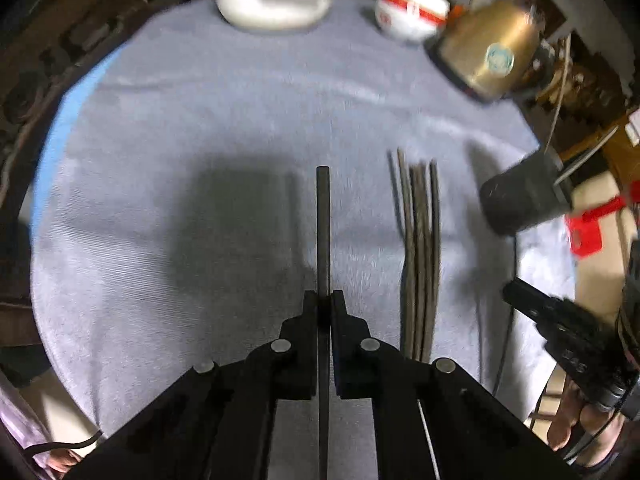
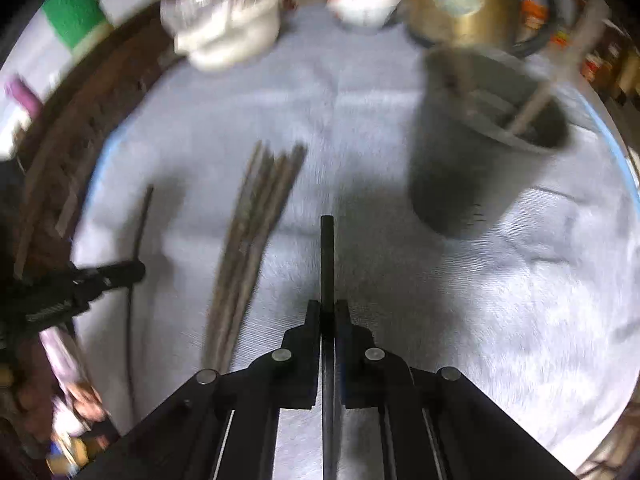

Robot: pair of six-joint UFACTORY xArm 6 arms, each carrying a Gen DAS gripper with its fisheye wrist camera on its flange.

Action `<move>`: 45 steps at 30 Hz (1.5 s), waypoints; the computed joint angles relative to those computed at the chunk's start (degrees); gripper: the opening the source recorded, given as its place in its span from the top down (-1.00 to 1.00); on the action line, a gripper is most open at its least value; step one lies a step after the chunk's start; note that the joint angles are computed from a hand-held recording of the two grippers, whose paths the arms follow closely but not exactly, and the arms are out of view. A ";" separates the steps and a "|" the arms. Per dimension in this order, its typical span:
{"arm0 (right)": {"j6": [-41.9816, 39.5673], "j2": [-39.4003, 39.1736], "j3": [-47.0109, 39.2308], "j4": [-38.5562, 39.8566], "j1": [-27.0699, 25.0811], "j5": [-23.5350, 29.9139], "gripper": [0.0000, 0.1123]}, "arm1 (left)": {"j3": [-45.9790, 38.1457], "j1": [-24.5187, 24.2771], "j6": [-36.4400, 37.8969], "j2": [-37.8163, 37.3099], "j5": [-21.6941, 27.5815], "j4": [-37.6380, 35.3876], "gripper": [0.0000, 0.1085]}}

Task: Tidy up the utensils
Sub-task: 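Lift both held chopsticks and carry them over the grey cup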

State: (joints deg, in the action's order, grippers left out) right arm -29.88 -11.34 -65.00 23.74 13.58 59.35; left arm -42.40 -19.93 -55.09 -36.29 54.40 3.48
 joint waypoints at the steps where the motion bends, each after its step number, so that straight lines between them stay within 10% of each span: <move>1: -0.25 -1.68 1.36 2.53 -1.39 -1.56 0.87 | 0.92 -0.22 -1.31 -2.06 -0.65 1.31 0.89; 10: -5.36 -7.80 6.06 21.92 -10.47 -15.99 0.87 | 2.24 -3.32 -20.90 -8.17 -5.60 28.08 0.89; 21: -13.47 -6.28 7.35 28.62 -2.49 -41.19 0.87 | 0.07 -4.66 -37.35 0.03 -8.46 51.63 0.89; 45: -20.25 -22.50 18.57 29.73 -5.89 -35.49 0.87 | 4.47 -23.75 -41.63 -11.93 9.54 58.32 0.87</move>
State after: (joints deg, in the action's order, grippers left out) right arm -50.14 -33.84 -46.43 53.47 7.68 23.87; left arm -37.93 -43.68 -96.72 -48.22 63.94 61.80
